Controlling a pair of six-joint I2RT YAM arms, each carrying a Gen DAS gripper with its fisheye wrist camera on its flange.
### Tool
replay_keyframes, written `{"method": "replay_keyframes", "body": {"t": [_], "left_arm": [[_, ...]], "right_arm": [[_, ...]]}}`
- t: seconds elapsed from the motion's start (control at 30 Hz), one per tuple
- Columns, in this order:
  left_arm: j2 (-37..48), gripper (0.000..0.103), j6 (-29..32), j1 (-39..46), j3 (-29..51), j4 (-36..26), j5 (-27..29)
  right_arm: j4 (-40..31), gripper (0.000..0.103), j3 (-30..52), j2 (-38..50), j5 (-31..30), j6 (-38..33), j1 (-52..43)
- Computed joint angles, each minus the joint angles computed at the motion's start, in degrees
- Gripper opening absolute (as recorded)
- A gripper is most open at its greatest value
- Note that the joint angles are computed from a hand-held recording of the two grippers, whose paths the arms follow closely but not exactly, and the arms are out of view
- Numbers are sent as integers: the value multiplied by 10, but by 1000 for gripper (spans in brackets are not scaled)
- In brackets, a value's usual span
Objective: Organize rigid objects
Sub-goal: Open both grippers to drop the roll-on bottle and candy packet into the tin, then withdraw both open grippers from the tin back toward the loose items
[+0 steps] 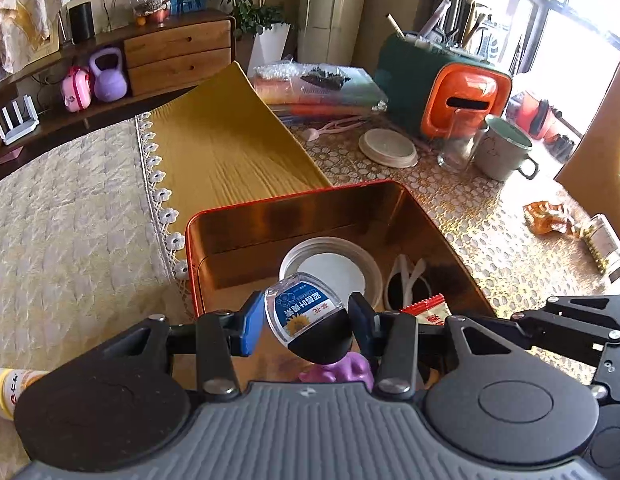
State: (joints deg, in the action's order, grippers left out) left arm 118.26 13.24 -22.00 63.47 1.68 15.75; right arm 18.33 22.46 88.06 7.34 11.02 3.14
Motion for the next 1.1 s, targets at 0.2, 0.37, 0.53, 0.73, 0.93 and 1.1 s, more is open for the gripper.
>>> {"method": "replay_keyframes", "body": {"t": [0.2, 0.37, 0.53, 0.73, 0.93, 1.1], "left_arm": [[23, 45, 1, -8, 15, -3, -15], [31, 45, 1, -10, 16, 1, -18], [39, 45, -3, -8, 25, -9, -21], [41, 44, 3, -1, 27, -15, -11], [28, 47, 2, 6, 11, -9, -7], [-1, 54, 10, 16, -19, 1, 9]], "right_arm": [[15, 21, 4, 27, 0, -2, 0], [21, 22, 4, 38, -1, -1, -2], [22, 25, 6, 46, -3, 2, -2], [30, 30, -1, 46, -14, 16, -11], [30, 36, -14, 24, -13, 25, -12], [20, 39, -22, 2, -11, 30, -6]]}}
